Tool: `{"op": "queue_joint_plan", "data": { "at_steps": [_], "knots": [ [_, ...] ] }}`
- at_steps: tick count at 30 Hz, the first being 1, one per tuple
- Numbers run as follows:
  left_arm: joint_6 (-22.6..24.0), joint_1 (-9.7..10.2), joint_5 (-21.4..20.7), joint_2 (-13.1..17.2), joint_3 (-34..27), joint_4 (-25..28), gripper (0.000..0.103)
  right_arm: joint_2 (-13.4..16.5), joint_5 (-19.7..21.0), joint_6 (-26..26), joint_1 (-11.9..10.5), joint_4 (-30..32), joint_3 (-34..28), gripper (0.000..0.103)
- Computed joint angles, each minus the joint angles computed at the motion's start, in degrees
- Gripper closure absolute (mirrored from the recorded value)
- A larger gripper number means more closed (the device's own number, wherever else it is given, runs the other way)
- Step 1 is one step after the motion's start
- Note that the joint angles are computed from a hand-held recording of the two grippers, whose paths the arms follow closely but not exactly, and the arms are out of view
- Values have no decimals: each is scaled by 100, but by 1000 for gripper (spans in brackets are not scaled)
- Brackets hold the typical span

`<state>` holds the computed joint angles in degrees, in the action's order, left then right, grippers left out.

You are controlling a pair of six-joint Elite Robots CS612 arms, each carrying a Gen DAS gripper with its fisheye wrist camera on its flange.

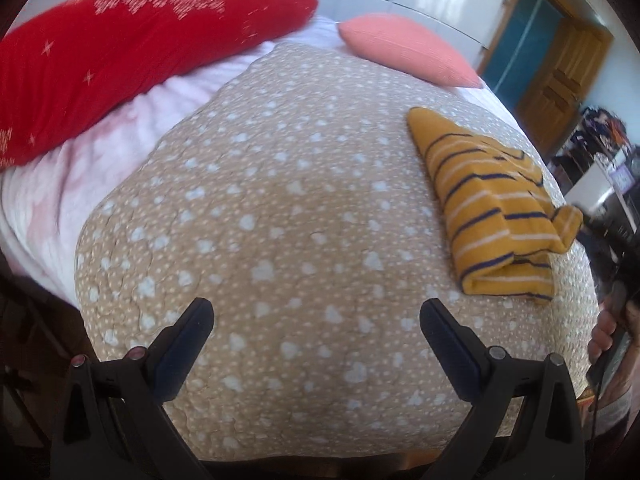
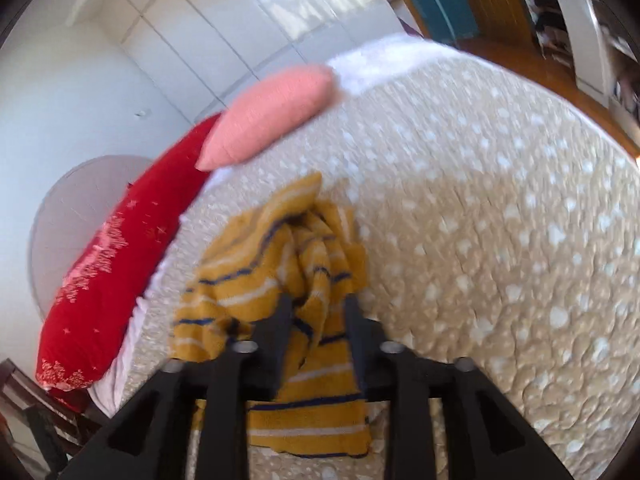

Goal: Fold small clothes

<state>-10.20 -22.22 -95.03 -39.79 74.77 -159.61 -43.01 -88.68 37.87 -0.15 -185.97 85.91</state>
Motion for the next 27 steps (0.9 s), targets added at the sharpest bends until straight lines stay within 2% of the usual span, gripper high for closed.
{"op": "queue_joint_plan", "data": {
  "at_steps": [1,5,7,9,11,13,14,17,20,23,24,27],
  "knots": [
    [56,-29,43,-8,1,-18,0,11,-8,-73,15,-4,-49,50],
    [259,-102,152,-39,21,-108,0,157,8,-494,61,287,-426,50],
    [341,-136,163,-76,62,-155,0,347,27,-809,70,964,-882,50],
    [421,-173,186,-121,108,-203,0,512,165,-890,44,1630,-1221,52],
    [489,-193,212,-158,136,-229,0,556,442,-854,-11,1726,-1262,83],
    [596,-205,228,-186,152,-289,0,451,833,-689,-113,1259,-1016,95],
    [645,-207,224,-182,135,-303,0,338,896,-552,-160,865,-780,95],
    [733,-235,138,-111,-18,-226,0,97,583,-377,-195,522,-342,95],
    [812,-274,-245,68,-324,-134,0,8,312,-282,-224,800,-100,95],
    [861,-364,-416,310,-694,-6,0,56,455,-209,-251,1025,-56,91],
    [896,-391,-481,408,-843,106,0,52,434,-228,-235,933,-15,89],
    [974,-496,-437,734,-1391,894,0,-37,219,-356,-156,718,94,86]
  ]
}}
